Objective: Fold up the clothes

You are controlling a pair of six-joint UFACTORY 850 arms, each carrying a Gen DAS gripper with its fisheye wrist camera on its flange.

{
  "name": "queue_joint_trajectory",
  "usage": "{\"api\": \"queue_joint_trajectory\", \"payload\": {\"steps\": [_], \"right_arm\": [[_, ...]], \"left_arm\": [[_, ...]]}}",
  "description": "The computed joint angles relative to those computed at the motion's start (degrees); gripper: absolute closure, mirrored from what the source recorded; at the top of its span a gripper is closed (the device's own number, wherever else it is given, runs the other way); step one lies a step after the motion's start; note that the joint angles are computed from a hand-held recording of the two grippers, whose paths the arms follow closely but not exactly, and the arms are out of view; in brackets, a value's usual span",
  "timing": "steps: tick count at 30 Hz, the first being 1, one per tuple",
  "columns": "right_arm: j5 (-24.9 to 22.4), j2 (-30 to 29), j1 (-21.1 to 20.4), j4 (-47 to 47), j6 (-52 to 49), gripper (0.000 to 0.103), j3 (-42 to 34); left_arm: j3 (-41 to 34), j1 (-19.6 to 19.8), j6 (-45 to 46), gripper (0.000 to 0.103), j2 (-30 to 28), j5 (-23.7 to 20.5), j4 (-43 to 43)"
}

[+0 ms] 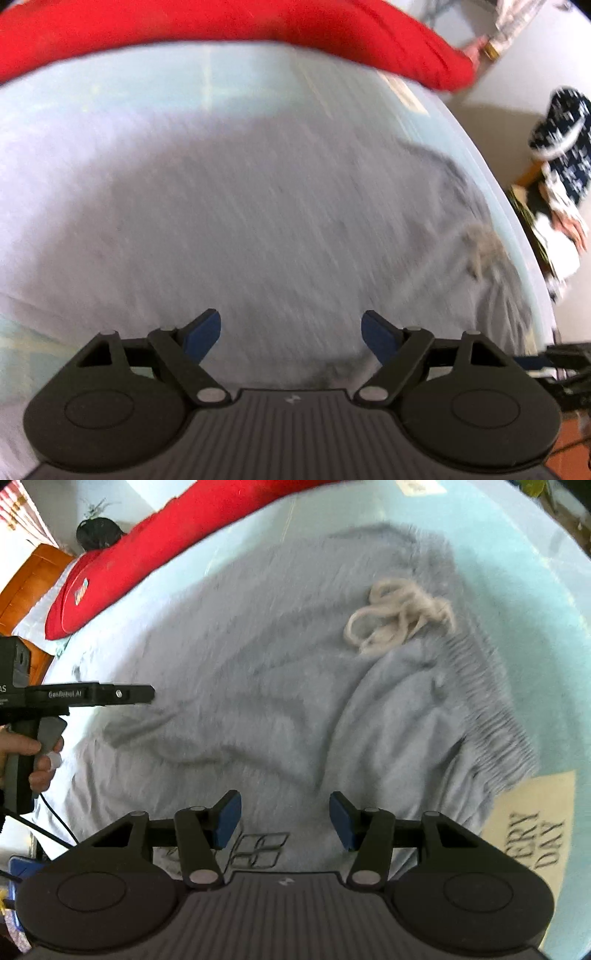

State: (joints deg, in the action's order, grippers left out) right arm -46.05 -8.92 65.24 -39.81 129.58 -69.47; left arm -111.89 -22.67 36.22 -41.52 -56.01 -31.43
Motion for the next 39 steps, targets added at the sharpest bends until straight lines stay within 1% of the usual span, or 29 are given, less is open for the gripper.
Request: {"api": "queue_joint_trajectory", "payload": {"steps": [2, 4, 8, 11, 14, 16, 17, 19, 22, 25, 27, 29, 30, 33, 37, 39], "right_arm": [[-1.09, 1.19, -0.23, -1.53, -1.44, 0.045, 0.67], [-1.07, 2.00, -1.42, -2.43, -5.24, 0.045, 1.22], [1.93, 3.07, -5.88, -2.11, -18.90, 0.047, 1.29], [5.68, 2.44, -11.32, 1.17, -34.81, 0.047, -0.76], [10.05, 0.11, -17.51, 7.24, -52.79, 0.047, -4.75], [13.21, -2.24, -21.71, 13.44, -64.78, 0.047, -7.99], [13.96, -3.71, -23.53, 16.72, -70.78, 0.047, -9.97], [14.85, -7.16, -26.87, 23.78, -82.77, 0.047, -14.47], [14.02, -13.03, -31.92, 36.86, -100.68, 0.047, -21.83], [10.92, -18.88, -36.51, 48.94, -115.54, 0.047, -29.01], [8.83, -22.52, -38.80, 53.95, -120.63, 0.047, -32.97], [6.36, -26.10, -41.21, 60.59, -125.91, 0.047, -36.37], [5.55, -27.42, -42.13, 63.00, -127.38, 0.047, -37.33], [2.60, -29.88, -45.19, 75.00, -134.23, 0.047, -37.08], [0.79, -29.87, -48.23, 93.54, -145.54, 0.039, -32.93], [-0.52, -31.44, -48.97, 99.00, -148.91, 0.040, -33.60]], "left_arm": [[-1.45, 0.26, -0.49, 0.034, -0.66, 1.94, 0.21], [-2.30, 0.62, -0.47, 0.040, -0.94, 4.19, 0.38], [-0.96, 1.85, -1.91, 0.040, -0.20, 6.66, -1.33], [0.64, 3.07, -2.48, 0.040, 0.16, 7.19, -4.89], [1.90, 4.23, -2.55, 0.041, 0.27, 7.49, -8.62], [1.66, 4.74, -0.29, 0.040, -0.49, 6.96, -11.95], [1.40, 4.91, 0.74, 0.040, -0.98, 6.74, -13.07], [0.76, 4.96, 0.36, 0.040, -2.14, 6.59, -12.47], [-0.63, 5.59, -3.15, 0.040, -4.35, 4.67, -11.69], [-0.66, 6.76, -1.51, 0.039, -5.01, 2.54, -14.87], [-1.06, 7.35, -1.43, 0.039, -5.60, 0.97, -16.14], [-1.56, 7.78, -2.41, 0.036, -6.22, -0.08, -17.26], [-1.91, 7.95, -2.80, 0.036, -6.56, -0.62, -17.71], [-2.61, 8.11, -3.24, 0.031, -7.24, -1.73, -18.58], [-3.82, 8.02, -3.82, 0.026, -8.32, -2.55, -18.91], [-5.77, 8.09, -4.73, 0.025, -9.64, -3.56, -18.96]]}}
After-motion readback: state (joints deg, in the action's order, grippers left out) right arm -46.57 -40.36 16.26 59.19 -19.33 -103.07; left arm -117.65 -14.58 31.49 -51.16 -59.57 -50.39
